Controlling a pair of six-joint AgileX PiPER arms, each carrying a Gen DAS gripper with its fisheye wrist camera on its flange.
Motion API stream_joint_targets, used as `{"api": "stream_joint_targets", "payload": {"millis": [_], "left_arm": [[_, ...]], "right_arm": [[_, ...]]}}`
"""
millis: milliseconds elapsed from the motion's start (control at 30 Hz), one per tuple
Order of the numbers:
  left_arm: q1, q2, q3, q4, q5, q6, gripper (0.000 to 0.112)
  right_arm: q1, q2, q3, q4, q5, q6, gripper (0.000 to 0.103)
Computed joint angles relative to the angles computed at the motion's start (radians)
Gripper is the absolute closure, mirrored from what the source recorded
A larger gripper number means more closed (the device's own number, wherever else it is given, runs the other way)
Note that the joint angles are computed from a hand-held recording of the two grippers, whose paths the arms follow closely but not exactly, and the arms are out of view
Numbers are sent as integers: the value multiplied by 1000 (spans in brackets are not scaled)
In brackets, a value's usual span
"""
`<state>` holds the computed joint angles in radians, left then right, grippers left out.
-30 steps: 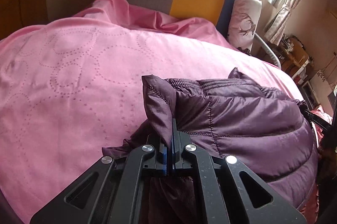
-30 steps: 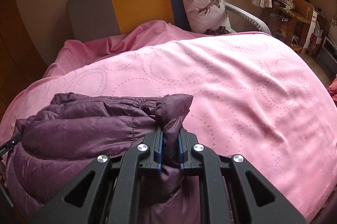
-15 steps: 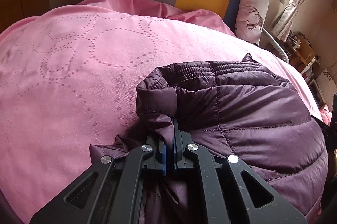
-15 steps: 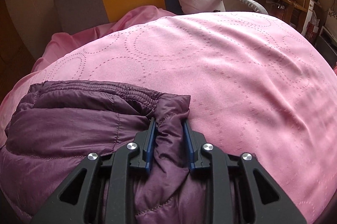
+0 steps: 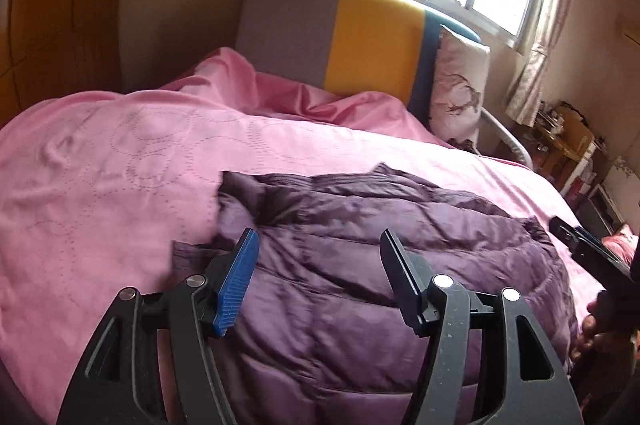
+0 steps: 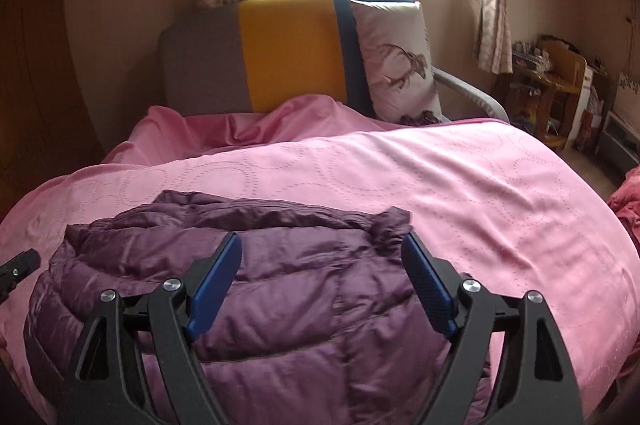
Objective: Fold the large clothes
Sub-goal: 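Press and smooth the jacket with both open grippers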
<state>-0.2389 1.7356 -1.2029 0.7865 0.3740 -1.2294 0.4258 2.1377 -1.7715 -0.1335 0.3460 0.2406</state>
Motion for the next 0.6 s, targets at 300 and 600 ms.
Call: {"api": "stream_joint_targets", "payload": {"millis": [300, 600], "left_arm": [[-138, 199, -113, 62, 35, -105, 47], [-133, 277, -93, 225, -15, -274, 46]], "right_arm": [[80, 112, -20, -289, 7, 258, 18], [113, 199, -68, -448, 50, 389, 16]]}}
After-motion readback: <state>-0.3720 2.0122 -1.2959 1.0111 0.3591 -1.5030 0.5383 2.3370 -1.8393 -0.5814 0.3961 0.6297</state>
